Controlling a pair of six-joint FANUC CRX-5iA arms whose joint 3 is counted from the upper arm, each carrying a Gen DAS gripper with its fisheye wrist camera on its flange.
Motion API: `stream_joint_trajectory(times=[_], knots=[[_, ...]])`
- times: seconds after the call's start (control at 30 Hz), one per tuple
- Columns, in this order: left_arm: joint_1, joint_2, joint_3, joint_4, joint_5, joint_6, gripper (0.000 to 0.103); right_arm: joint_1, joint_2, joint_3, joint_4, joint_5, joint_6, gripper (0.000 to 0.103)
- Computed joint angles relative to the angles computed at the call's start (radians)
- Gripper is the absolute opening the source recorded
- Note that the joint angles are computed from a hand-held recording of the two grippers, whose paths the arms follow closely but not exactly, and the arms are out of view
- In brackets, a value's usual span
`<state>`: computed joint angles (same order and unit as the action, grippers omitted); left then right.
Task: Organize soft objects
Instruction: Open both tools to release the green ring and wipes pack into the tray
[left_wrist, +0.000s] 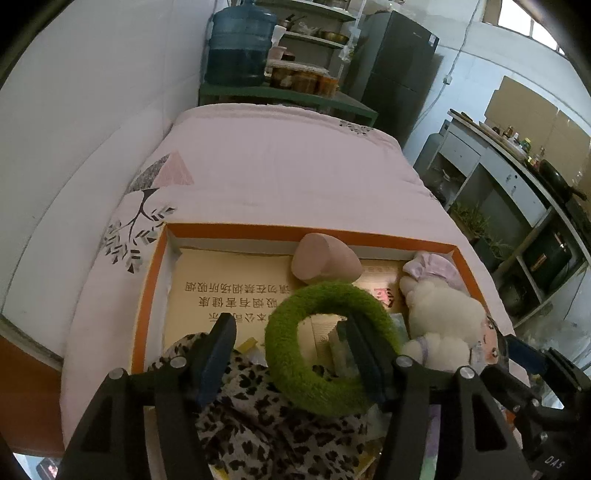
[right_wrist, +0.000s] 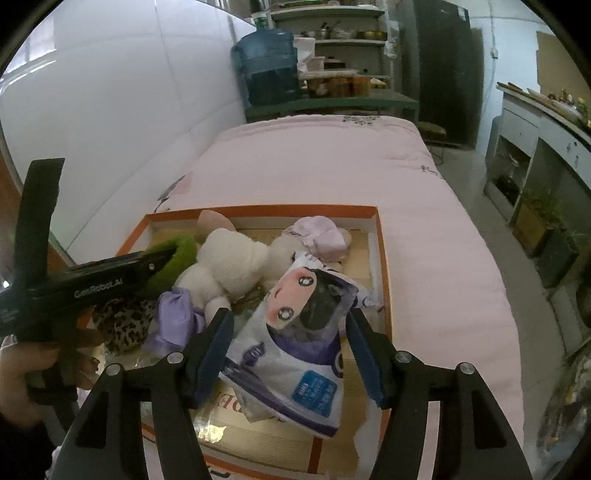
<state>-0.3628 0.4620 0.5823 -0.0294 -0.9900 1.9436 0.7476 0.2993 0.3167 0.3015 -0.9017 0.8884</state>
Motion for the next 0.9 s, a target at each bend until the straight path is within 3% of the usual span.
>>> stream_joint_trajectory(times=[0.9], knots=[[-0.018, -0.088, -0.070, -0.005, 0.052, 0.007, 0.066, 0.037, -0.077, -0.067, 0.077, 0.015, -0.070, 0.065]])
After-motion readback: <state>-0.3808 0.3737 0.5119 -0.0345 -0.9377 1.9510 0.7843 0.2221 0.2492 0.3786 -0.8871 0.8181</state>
